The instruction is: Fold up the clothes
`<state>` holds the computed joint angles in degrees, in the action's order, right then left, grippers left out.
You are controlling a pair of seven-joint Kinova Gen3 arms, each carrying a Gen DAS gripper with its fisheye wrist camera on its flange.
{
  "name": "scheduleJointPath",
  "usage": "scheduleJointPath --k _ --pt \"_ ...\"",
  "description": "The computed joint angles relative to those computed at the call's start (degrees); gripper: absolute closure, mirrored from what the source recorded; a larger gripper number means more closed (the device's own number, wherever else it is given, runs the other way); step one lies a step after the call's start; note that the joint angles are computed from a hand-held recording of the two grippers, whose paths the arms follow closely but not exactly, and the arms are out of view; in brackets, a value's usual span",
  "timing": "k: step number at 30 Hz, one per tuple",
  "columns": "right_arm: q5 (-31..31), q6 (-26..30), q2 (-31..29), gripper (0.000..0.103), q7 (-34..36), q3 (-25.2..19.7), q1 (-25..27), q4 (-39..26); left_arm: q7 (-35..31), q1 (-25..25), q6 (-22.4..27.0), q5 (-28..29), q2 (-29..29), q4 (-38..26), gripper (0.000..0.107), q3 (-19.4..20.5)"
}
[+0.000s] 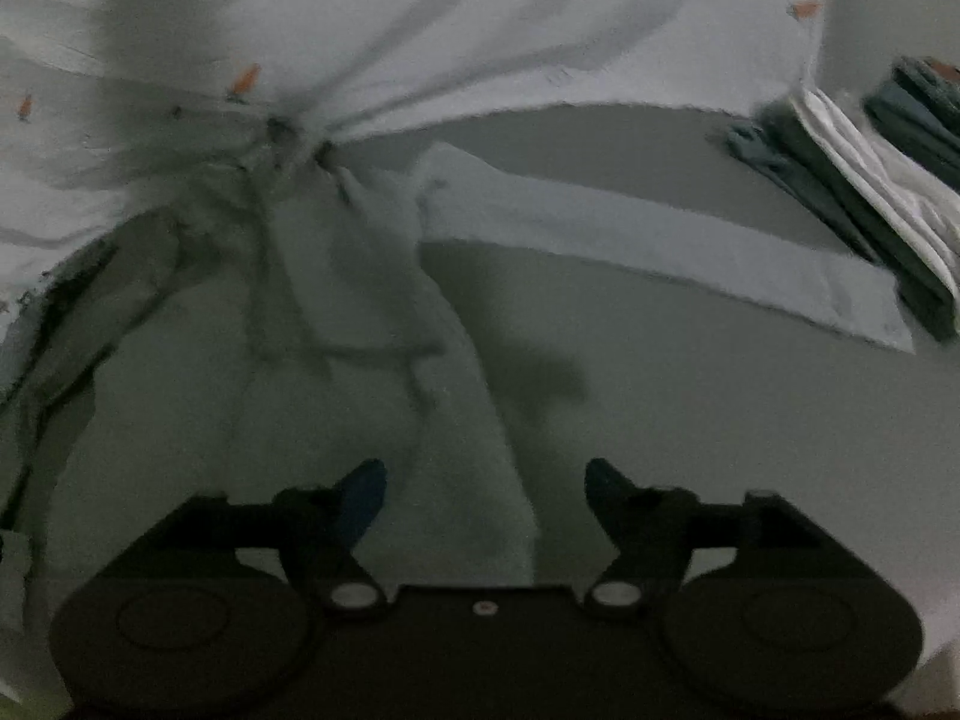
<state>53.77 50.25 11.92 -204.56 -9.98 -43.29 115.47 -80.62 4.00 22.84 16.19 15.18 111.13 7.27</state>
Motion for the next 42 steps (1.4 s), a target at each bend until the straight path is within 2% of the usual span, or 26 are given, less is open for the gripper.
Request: scheduleJointPath --k 2,4,6,9,12,14,17,20,22,25,27,34,36,38,40,42 --pt "1.3 -1.9 1.5 0.009 0.5 0.3 0.4 -1.2 3.9 4.3 0.6 -4.7 0.0 -0.3 0.081 -4.7" --pt "3.1 -4.3 3.4 0.002 1.0 0.9 0.3 -2.0 6.9 5.4 1.3 -7.5 0.1 -0.9 0.073 -5.9" --pt "3.4 -5.4 5.5 0.001 2.0 1.5 -0.4 -3.7 9.0 4.4 1.8 -9.5 0.7 -1.4 0.066 -5.2" --pt "1.9 -7.3 9.1 0.0 3.9 2.7 -1.4 -5.8 13.8 6.0 3.8 -13.9 1.5 -2.7 0.058 -7.6" --pt "-0.3 -3.5 13.0 0.0 6.7 3.2 -3.8 -8.7 19.2 8.5 5.9 -20.4 2.8 -4.1 0.053 -10.2" --pt "0.1 -2.5 13.9 0.0 5.8 5.6 -6.8 -8.6 19.5 7.1 6.7 -21.7 3.3 -4.4 0.053 -9.4" --pt "2.3 -0.7 14.9 0.0 1.0 7.2 -9.6 -8.0 15.1 1.7 7.1 -17.6 4.2 -4.7 0.053 -6.2" --pt "3.1 1.6 16.4 0.0 -2.7 7.6 -11.1 -9.1 10.7 -1.6 7.1 -14.6 5.1 -5.5 0.06 -4.6" --pt "3.5 3.5 17.7 0.0 -4.9 7.9 -12.0 -10.1 8.6 -2.8 7.1 -13.6 5.4 -5.8 0.086 -4.5" --pt "4.1 6.2 19.4 0.0 -8.1 8.2 -13.4 -11.3 5.1 -5.6 7.4 -10.6 5.6 -6.4 0.104 -3.7" --pt "4.7 7.3 20.3 0.0 -10.0 8.3 -14.0 -11.6 2.1 -7.8 5.9 -8.2 5.0 -5.7 0.105 -3.0" --pt "5.9 12.5 23.9 0.0 -15.8 8.8 -16.4 -14.0 -2.7 -10.4 2.3 -7.4 0.2 -5.7 0.106 -4.3" --pt "6.0 14.0 25.0 0.0 -17.0 9.0 -16.9 -14.8 -1.5 -8.3 0.7 -9.2 -2.1 -6.0 0.106 -7.0" --pt "6.0 15.4 26.0 0.0 -18.0 9.1 -17.4 -15.7 1.4 -3.0 -3.1 -13.9 -4.4 -5.2 0.107 -12.1" --pt "6.0 16.5 26.7 0.0 -18.4 9.2 -17.6 -16.3 1.1 2.3 -7.4 -18.6 -6.1 -4.1 0.107 -17.4" --pt "5.9 16.8 26.8 0.0 -18.3 9.1 -17.5 -16.6 2.2 7.6 -9.3 -23.2 -6.0 -4.1 0.107 -22.3"
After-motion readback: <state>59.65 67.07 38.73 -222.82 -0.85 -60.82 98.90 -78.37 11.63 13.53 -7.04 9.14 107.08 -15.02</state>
